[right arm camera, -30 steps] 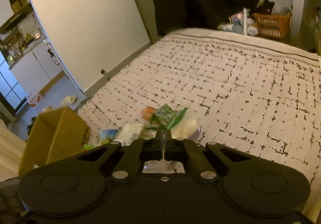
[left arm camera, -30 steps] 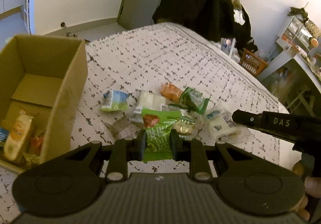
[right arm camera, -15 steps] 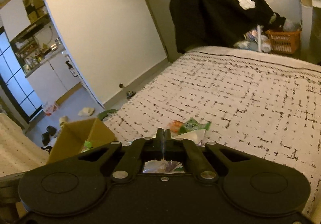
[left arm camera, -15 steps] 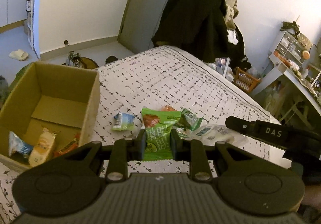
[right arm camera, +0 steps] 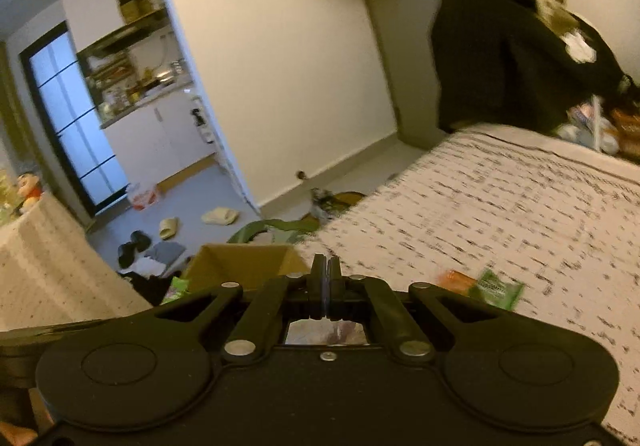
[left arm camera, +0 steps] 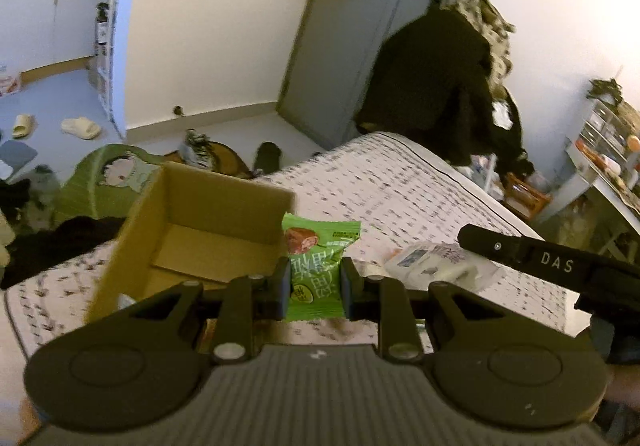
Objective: Organize snacks
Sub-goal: 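Carry the green packet and white carton over the cardboard box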
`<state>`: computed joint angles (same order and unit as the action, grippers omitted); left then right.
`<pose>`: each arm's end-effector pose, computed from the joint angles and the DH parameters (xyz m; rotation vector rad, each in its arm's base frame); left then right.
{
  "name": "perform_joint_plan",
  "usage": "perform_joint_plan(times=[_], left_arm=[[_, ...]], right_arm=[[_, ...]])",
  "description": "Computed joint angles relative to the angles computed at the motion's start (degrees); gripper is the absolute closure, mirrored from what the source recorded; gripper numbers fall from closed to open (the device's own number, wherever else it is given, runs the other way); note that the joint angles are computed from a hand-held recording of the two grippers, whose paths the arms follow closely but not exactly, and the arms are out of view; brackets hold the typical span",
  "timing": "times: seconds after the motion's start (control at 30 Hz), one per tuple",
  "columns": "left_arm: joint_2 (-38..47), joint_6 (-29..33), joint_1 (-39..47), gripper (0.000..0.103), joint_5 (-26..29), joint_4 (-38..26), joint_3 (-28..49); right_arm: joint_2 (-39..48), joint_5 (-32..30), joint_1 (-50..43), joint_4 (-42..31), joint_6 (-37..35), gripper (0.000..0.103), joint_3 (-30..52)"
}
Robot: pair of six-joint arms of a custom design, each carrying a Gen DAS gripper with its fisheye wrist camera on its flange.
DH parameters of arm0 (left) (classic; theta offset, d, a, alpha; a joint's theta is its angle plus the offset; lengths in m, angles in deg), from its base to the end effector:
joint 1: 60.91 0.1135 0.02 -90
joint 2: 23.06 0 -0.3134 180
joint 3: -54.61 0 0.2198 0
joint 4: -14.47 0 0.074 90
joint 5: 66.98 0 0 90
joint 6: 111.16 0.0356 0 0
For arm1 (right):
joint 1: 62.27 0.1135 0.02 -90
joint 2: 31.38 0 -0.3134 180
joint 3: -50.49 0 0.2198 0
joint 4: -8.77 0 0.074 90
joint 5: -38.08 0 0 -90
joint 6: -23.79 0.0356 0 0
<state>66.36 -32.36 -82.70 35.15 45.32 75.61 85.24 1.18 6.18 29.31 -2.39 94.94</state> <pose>0.1680 -0.0752 0.1561 0.3267 2.2423 -0.5469 0.1319 0.2564 0.1097 0.2718 2.0514 0.2366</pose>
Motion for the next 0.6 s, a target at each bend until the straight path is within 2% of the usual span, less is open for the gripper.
perform_joint_plan(times=[0.27,0.3,0.4,0.47,0.6], left_arm=[[-0.7,5.3,11.3,0.080,6.5,-3.1,0.9],[-0.4,5.9,12.4,0.080,7.1,-3.2,1.0],[1.3,7.6,15.1,0.080,8.6,-2.8,1.2],[2.7,7.9,16.0,0.080,9.1,-2.6,1.7],[5.4,8.2,16.9,0.080,9.5,-1.3,2.2]], right_arm=[[-0.3,-2.1,-1.0,-1.7,-6.0,0.103,5.0],[0.5,-3.5,-1.5,-6.8,-3.2,0.103,7.3],[3.2,-9.4,-3.3,-7.7,1.0,0.103,7.6],[5.5,-12.9,-4.2,-9.9,4.8,0.096,8.6],[10.4,-20.5,-6.2,-8.0,7.1,0.086,9.2]])
